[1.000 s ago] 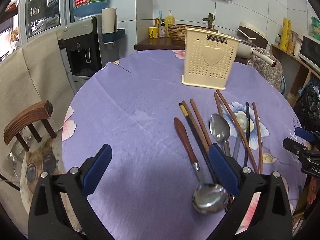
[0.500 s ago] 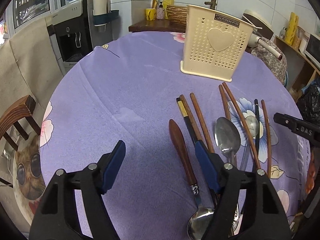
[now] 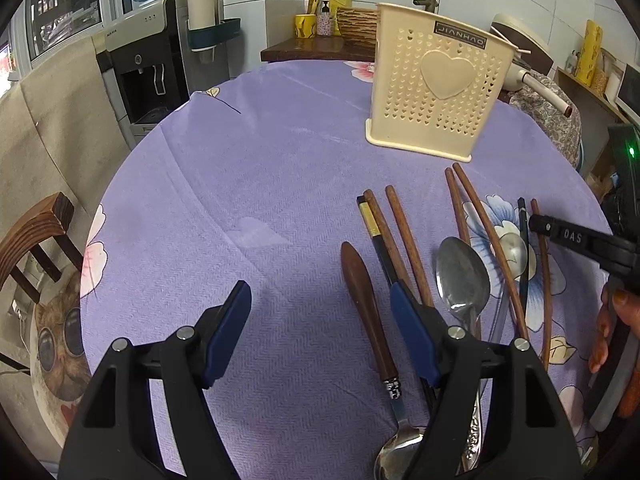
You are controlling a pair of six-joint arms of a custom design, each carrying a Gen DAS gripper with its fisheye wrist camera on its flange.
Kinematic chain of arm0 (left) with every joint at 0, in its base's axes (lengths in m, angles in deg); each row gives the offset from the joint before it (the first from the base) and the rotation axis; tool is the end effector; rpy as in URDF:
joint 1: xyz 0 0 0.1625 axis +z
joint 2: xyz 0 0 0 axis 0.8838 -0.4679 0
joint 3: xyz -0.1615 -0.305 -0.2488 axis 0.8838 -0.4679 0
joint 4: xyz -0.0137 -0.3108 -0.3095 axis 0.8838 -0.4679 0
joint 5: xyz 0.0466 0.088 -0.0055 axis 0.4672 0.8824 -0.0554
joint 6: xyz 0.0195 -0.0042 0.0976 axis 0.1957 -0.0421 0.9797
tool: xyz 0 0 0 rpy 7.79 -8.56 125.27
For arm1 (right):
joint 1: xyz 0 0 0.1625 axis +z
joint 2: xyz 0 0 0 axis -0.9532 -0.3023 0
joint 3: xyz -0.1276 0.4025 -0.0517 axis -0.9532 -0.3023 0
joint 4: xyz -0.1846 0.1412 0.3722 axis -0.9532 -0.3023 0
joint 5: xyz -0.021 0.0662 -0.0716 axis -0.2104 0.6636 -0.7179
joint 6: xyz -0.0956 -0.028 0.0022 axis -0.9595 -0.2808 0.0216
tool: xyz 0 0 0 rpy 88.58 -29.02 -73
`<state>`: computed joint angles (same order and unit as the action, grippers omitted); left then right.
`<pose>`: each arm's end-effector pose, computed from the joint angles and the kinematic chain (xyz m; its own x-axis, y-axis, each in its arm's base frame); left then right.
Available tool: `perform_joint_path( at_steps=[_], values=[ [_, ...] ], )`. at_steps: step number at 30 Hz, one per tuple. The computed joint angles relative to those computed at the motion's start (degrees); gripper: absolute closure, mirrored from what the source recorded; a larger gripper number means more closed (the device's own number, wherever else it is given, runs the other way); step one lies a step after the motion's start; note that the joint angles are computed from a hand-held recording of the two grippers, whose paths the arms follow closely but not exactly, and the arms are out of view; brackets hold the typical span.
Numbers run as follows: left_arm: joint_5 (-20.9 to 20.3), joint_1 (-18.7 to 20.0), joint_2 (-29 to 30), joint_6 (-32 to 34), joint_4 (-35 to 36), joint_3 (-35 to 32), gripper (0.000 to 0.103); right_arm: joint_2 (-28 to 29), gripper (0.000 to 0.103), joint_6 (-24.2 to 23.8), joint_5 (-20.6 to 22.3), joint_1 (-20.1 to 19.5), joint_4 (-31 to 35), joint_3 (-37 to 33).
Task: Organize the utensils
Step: 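Close the left gripper on the wooden-handled spoon while the right gripper holds the chopstick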
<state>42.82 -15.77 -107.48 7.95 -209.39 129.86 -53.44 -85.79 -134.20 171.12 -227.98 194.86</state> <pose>-0.1106 -0.4256 0.1331 -0.7088 0.0684 -0.7021 0.4844 0.7707 -0.4139 0.1410 -0.4841 0.0704 -0.7518 0.1507 0.6419 -0.2866 0.8021 -0.5239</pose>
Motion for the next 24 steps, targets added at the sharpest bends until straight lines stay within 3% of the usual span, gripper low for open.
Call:
perform_joint_path(
  at_steps=[10, 15, 22, 24],
  values=[
    [0.2, 0.4, 1.7, -1.7, 3.5, -1.5, 0.033, -1.9, 0.091, -2.7, 6.6, -2.3, 6.3, -2.8],
    [-2.3, 2.1, 2.1, -3.7, 6.3, -3.3, 0.052, -3.1, 0.092, -3.4, 8.6, -2.7, 7.9, -1.9],
    [-0.9, 3.0, 5.9, -3.1, 6.9, -6.9, 0.060, -3.1, 0.092, -4.1, 9.2, -2.6, 8.7, -2.1],
    [-1.2, 3.4, 6.2, -3.2, 7.3, -7.7, 0.072, -3.2, 0.092, -4.1, 9.6, -2.8, 8.7, -2.1]
  ],
)
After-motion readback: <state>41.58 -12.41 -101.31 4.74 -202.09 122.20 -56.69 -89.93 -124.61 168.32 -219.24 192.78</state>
